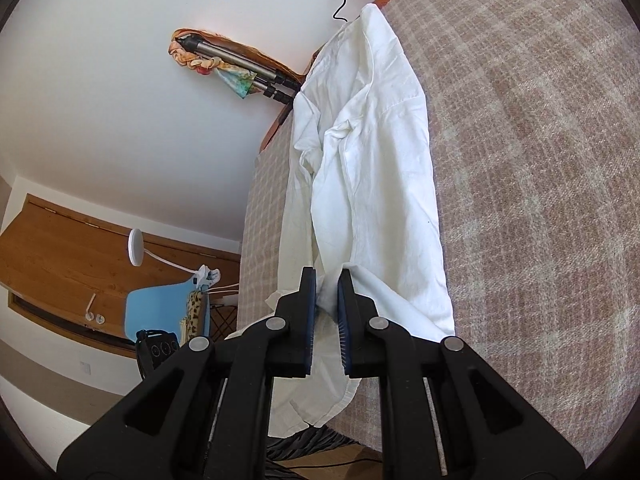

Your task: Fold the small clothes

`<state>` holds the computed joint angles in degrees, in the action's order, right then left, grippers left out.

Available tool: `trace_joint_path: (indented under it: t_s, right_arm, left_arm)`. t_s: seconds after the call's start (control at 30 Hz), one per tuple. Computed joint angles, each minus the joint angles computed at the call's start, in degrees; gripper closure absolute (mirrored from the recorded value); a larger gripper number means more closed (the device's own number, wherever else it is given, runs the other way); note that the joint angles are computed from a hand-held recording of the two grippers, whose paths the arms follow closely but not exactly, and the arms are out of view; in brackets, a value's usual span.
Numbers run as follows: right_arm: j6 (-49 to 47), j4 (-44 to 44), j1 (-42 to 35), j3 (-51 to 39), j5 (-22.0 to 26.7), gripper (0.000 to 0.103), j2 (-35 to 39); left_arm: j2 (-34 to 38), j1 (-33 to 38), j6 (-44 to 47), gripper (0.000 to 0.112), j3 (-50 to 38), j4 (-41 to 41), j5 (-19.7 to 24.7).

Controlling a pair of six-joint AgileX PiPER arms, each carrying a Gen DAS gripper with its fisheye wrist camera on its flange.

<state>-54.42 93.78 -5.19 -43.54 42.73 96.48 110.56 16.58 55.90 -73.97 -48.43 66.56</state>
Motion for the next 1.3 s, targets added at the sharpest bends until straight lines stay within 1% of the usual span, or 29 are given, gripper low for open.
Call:
trace_joint_path:
  t_s: [0.13, 0.2, 0.27, 0.37, 0.43, 0.57, 0.67, 0.7, 0.73, 0.77, 0.8, 0.83, 0.9, 0.97, 1.0, 1.03, 1.1, 1.17, 1.27, 1.3]
  right_arm:
    - [0.68, -0.47, 0.43, -1.38, -0.82, 0.091, 1.13]
    - [1.42, -0.88, 0.66, -2.35, -1.19, 0.091, 1.71]
    - [2.40, -1.40, 0.94, -3.60, -1.91, 0.091, 2.24]
    - [3.73, -1.76, 0.67, -5.87, -2.11, 0.091, 3.68]
    - [4.52, -2.12, 0.44, -7.49, -2.86, 0.091, 4.75]
    - [7.59, -3.31, -1.06, -11.45, -3.21, 0.091, 8.56]
    - [9.84, -4.58, -2.77, -14.38, -1.95, 0.088, 11.72]
    - [10.73, -5.44, -3.42, -15.25, -1.49, 0.082, 12.39]
    - [10.78, -5.52, -4.07, -15.57, -1.28, 0.069, 12.49]
    - [10.01, -4.96, -4.62, -15.32, -1.60, 0.062, 11.95]
    - [9.32, -4.84, -5.05, -14.99, -2.30, 0.052, 11.00]
    - [8.85, -5.08, -5.44, -14.57, -3.23, 0.048, 9.77]
    - [9.09, -7.40, -6.00, -14.38, -4.00, 0.048, 7.86]
    - [10.54, -11.77, -5.44, -14.44, -5.35, 0.048, 6.26]
    - [11.94, -14.84, -4.70, -14.75, -6.18, 0.048, 5.90]
    - [13.64, -18.40, -3.72, -15.13, -7.07, 0.048, 5.79]
    - [20.31, -28.05, -0.80, -16.63, -9.53, 0.048, 6.36]
    - [23.73, -32.97, 0.99, -18.04, -10.14, 0.048, 7.93]
    - [24.47, -33.76, 1.85, -19.59, -10.27, 0.048, 10.23]
    - [25.31, -34.63, 2.28, -20.31, -10.57, 0.052, 10.76]
  left_arm:
    - [-1.84, -2.87, 4.60, 0.106, 4.80, 2.89, 0.45]
    - [-2.96, -5.40, 6.98, 0.106, 6.69, 1.99, -1.09]
    - [-2.73, -7.24, 7.68, 0.106, 6.35, -0.13, -2.07]
    - [-0.87, -8.20, 6.48, 0.106, 3.68, -3.01, -3.10]
    - [0.89, -9.02, 3.35, 0.106, 0.44, -4.14, -4.40]
    - [4.57, -11.18, -0.68, 0.106, -6.17, -3.20, -8.47]
    - [8.24, -11.58, -3.32, 0.106, -11.24, -2.70, -8.32]
    - [8.83, -11.85, -3.82, 0.106, -11.92, -2.27, -8.89]
    - [9.39, -11.98, -4.40, 0.106, -12.46, -1.95, -9.15]
    - [10.00, -12.03, -5.22, 0.106, -13.22, -1.76, -8.85]
    - [10.28, -12.53, -6.34, 0.106, -14.02, -1.59, -8.87]
    - [10.09, -12.59, -6.30, 0.106, -14.14, -1.66, -9.42]
    - [8.55, -12.77, -4.83, 0.106, -13.23, -2.67, -11.65]
    - [7.19, -12.88, -3.30, 0.106, -12.71, -3.24, -14.50]
    - [6.77, -12.79, -2.93, 0.104, -12.47, -3.36, -15.50]
    - [7.08, -12.77, -3.40, 0.100, -12.98, -3.02, -16.15]
    - [7.66, -12.77, -5.23, 0.069, -13.57, -2.15, -17.53]
    - [8.98, -13.28, -7.43, 0.067, -14.90, -1.44, -18.87]
    - [11.66, -14.59, -10.81, 0.067, -18.42, 1.45, -18.57]
    - [13.08, -15.15, -12.41, 0.067, -20.42, 2.59, -17.91]
